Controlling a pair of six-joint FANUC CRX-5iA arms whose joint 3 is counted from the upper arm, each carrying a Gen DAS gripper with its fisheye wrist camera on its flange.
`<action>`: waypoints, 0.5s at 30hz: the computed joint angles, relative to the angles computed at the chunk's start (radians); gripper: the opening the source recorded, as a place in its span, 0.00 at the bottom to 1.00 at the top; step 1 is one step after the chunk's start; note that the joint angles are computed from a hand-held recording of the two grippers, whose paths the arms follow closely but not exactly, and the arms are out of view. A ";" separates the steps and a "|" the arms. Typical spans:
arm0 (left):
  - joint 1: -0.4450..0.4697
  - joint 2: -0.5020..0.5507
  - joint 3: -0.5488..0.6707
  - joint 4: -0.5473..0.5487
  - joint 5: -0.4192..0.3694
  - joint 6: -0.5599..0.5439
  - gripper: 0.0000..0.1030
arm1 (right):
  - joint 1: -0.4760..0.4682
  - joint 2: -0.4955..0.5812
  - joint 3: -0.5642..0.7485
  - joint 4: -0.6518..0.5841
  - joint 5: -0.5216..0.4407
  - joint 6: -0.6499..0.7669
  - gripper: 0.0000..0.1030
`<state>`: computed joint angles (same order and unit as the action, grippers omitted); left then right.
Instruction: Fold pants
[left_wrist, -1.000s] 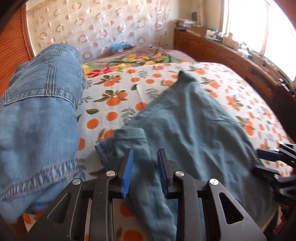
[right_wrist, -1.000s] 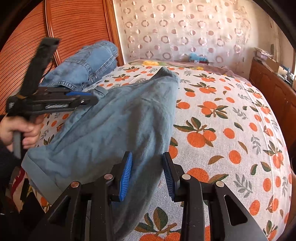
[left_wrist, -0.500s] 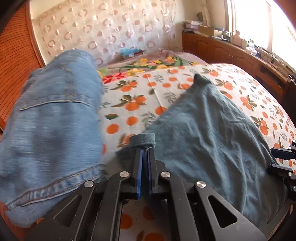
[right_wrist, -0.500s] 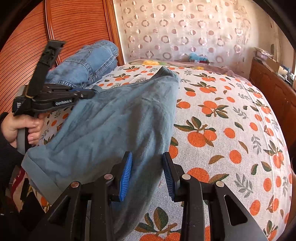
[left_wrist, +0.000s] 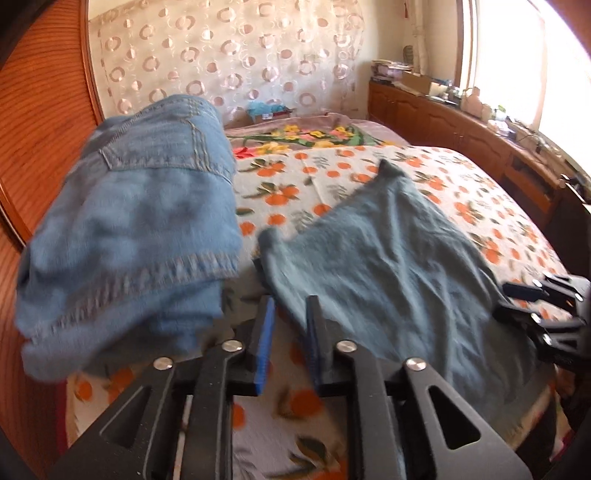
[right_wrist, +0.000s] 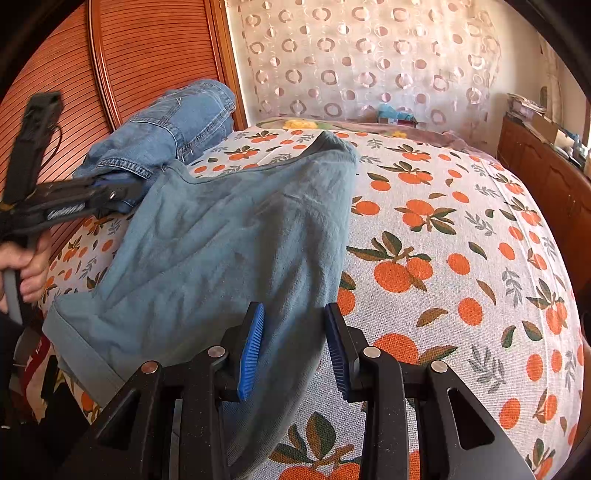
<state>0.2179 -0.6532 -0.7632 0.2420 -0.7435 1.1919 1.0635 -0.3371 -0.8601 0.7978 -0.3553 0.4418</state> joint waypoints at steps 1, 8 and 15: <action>-0.001 -0.010 -0.010 0.010 -0.003 -0.008 0.24 | -0.001 0.000 0.000 0.000 0.001 0.000 0.34; 0.043 -0.163 -0.113 0.124 -0.118 -0.079 0.26 | 0.006 -0.054 -0.040 0.075 -0.013 -0.075 0.34; 0.069 -0.281 -0.165 0.152 -0.228 -0.088 0.26 | 0.138 -0.199 -0.092 0.020 -0.119 -0.080 0.34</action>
